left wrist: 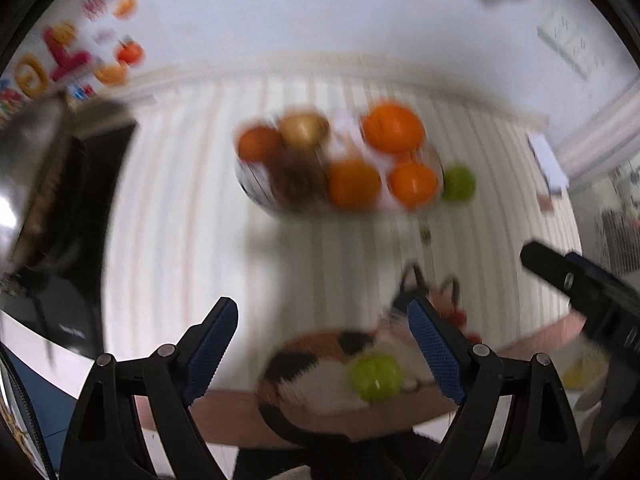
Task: Organize fruits
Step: 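Open both grippers and pull them back from the plate, then grasp a green apple with the left gripper while the right gripper grasps another green apple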
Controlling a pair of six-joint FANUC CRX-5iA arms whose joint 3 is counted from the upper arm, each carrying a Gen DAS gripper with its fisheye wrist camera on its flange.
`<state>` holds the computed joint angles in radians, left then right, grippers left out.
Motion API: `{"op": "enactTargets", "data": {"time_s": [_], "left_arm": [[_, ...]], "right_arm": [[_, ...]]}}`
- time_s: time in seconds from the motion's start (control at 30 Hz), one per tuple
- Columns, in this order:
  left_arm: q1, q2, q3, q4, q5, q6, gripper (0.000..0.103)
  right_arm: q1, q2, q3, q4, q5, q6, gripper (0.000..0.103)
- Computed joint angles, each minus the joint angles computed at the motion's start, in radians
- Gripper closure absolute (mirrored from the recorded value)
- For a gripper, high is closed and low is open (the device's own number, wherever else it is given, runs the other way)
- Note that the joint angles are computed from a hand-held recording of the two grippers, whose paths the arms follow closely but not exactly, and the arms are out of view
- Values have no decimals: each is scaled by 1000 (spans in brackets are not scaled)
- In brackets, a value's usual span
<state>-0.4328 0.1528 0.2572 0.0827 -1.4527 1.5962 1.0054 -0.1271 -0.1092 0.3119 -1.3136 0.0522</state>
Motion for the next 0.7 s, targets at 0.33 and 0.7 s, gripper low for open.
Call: {"op": "enactTargets", "data": {"time_s": [0.33, 0.7], "left_arm": [[-101, 175, -75, 75, -132, -43, 20], [-121, 220, 0, -20, -78, 69, 50]], "right_arm": [[-47, -109, -216, -220, 81, -67, 5], [-161, -138, -285, -259, 188, 5, 5]]}}
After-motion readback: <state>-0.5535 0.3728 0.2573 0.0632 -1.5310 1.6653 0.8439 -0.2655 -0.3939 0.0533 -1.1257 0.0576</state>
